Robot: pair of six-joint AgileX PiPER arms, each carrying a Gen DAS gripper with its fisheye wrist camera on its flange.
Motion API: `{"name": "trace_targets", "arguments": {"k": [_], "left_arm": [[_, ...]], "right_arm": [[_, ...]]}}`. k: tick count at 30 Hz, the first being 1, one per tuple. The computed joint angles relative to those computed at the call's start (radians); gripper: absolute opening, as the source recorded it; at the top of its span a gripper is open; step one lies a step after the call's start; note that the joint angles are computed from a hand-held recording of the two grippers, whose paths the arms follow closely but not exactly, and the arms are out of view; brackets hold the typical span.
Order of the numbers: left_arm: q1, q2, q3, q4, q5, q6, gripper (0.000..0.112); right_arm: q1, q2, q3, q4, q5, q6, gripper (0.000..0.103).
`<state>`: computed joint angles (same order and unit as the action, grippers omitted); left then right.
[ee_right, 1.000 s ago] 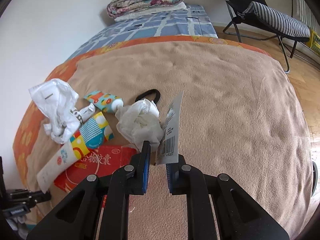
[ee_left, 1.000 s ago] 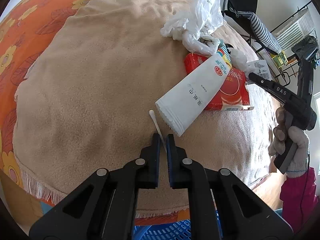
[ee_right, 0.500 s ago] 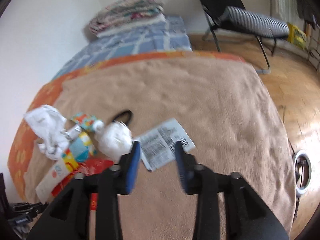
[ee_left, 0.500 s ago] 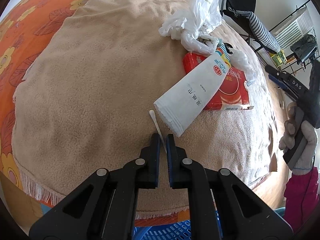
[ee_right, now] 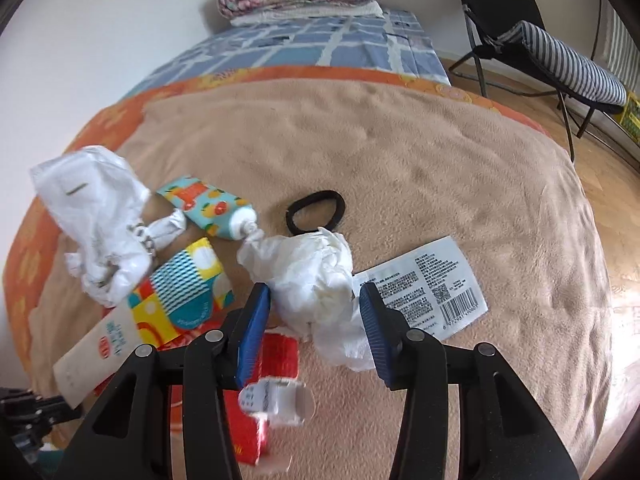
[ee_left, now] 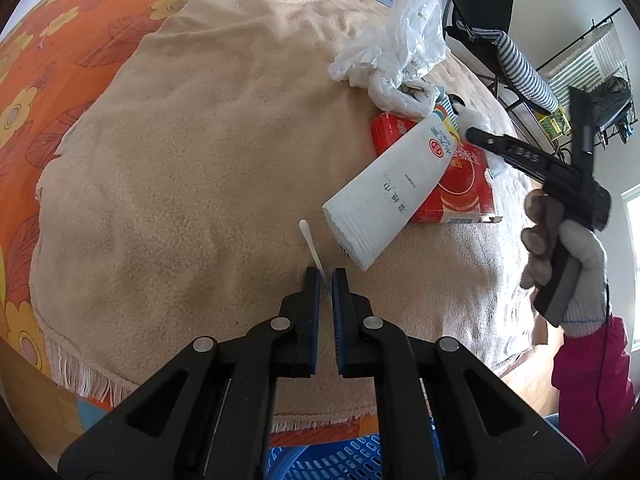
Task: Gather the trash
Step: 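Grasp the cotton swab with the left tool while the right tool grasps the crumpled tissue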
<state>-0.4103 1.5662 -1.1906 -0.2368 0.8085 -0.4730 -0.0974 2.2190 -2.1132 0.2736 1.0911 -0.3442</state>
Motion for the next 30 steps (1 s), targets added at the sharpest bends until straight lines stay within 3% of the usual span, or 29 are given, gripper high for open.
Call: {"name": "trace_targets", "arguments": {"k": [3, 4, 5, 13, 17, 21, 29, 30], "left_arm": [[0.008, -0.013, -0.001, -0.002, 0.003, 0.001, 0.006], [0.011, -0.019, 0.000, 0.001, 0.003, -0.003, 0.006], [0.017, -0.024, 0.000, -0.002, 0.004, -0.002, 0.006], [0.052, -0.056, 0.027, -0.024, -0.004, 0.013, 0.006], [0.039, -0.017, -0.011, -0.036, 0.059, -0.010, 0.008], [0.006, 0.024, -0.057, 0.002, 0.102, -0.075, 0.023], [-0.054, 0.081, -0.122, 0.108, 0.099, -0.170, 0.023], [-0.060, 0.087, -0.132, 0.126, 0.100, -0.169, 0.018]], "right_arm": [[-0.006, -0.005, 0.031, 0.024, -0.024, -0.025, 0.045], [-0.008, -0.013, 0.043, 0.032, -0.032, -0.036, 0.041], [-0.010, -0.014, 0.043, 0.044, -0.029, -0.046, 0.025], [-0.032, -0.093, 0.127, 0.117, -0.066, -0.090, 0.023], [-0.045, -0.113, 0.141, 0.147, -0.063, -0.102, 0.023], [-0.048, -0.116, 0.132, 0.154, -0.052, -0.098, 0.023], [-0.043, -0.118, 0.131, 0.157, -0.046, -0.113, 0.023], [-0.043, -0.119, 0.132, 0.159, -0.046, -0.114, 0.023]]}}
